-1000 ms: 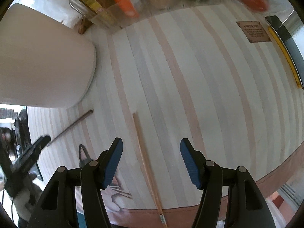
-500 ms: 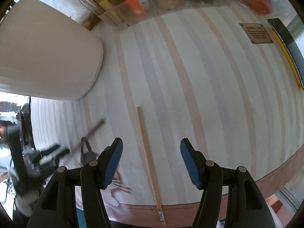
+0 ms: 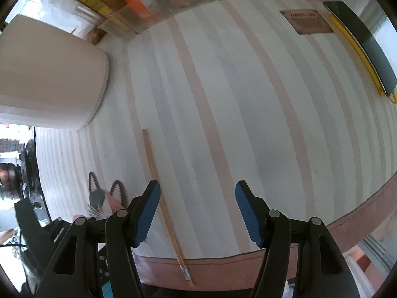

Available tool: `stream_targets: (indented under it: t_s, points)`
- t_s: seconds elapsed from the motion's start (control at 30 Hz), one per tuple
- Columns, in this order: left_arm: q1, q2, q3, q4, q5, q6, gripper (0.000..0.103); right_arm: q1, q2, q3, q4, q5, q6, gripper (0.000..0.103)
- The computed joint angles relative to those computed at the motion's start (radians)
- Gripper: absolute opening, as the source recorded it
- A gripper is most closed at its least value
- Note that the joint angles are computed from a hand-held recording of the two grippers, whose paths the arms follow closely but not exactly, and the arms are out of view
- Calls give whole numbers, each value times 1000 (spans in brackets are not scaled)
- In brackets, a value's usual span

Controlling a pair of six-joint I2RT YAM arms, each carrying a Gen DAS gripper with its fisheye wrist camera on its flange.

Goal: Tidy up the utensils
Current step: 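Grasp the last dark chopstick with the left tool while the right tool grasps the light chopstick, then lift both chopsticks upright and lower them into the cream holder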

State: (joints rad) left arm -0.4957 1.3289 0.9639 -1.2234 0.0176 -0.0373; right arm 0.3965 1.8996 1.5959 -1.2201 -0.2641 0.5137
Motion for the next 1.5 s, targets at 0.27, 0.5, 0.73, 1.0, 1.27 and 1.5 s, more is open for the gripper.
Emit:
stream_targets:
  t_s: [0.27, 0.5, 0.73, 1.0, 1.27, 1.5]
  points:
    - [224, 13, 3, 25, 22, -251, 5, -6, 14, 0, 4, 2, -9, 65]
    - [552, -125, -130, 47, 261, -480, 6, 97, 89, 60, -2, 8, -39, 65]
    - [569, -25, -83, 77, 146, -249, 28, 249, 200, 219, -84, 256, -153, 31]
    - [282, 127, 53, 158, 87, -505, 4, 198, 198, 232, -133, 305, -268, 8]
    - [220, 176, 56, 238, 138, -601, 6, 60, 216, 265, -207, 244, -371, 8]
    - [256, 268, 100, 270, 127, -542, 8, 70, 266, 328, -222, 237, -359, 8]
